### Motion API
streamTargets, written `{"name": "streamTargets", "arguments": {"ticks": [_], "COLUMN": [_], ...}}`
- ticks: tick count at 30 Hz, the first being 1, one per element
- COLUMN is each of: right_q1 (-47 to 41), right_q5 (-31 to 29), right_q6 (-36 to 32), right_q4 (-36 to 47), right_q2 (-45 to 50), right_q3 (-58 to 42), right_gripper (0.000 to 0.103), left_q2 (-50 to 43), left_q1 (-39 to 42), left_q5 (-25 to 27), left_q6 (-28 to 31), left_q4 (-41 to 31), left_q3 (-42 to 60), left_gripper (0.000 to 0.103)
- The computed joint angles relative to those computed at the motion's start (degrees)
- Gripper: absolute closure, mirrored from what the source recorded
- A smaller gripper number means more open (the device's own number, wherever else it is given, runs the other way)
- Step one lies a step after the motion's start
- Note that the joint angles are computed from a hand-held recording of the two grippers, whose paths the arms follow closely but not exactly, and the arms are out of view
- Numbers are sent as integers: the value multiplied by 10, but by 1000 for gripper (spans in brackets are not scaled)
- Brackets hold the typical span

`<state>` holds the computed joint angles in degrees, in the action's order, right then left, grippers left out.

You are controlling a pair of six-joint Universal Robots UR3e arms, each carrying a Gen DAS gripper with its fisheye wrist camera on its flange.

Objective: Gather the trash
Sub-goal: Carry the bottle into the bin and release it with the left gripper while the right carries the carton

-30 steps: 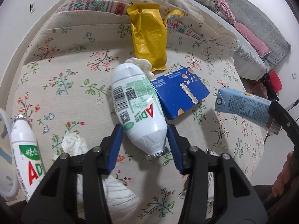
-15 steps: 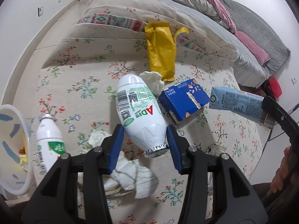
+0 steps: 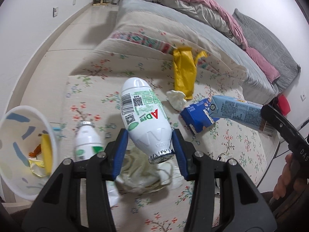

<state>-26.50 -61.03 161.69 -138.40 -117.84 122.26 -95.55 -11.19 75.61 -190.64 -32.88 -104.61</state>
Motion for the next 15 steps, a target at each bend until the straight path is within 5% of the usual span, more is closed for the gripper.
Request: {"name": "streamTargets", "arguments": {"ticks": [15], "right_q1": [179], "right_q5": [-85], "right_q6": [74], "right_q4": [-89], "right_q2": [113], "right_q3": [-62], "right_gripper": [48], "left_q2": [147], "left_q1": [148], "left_q5": [-54], "left_q6": [52], "left_q4": [-12], "left_q3": [-136], "left_gripper": [54]}}
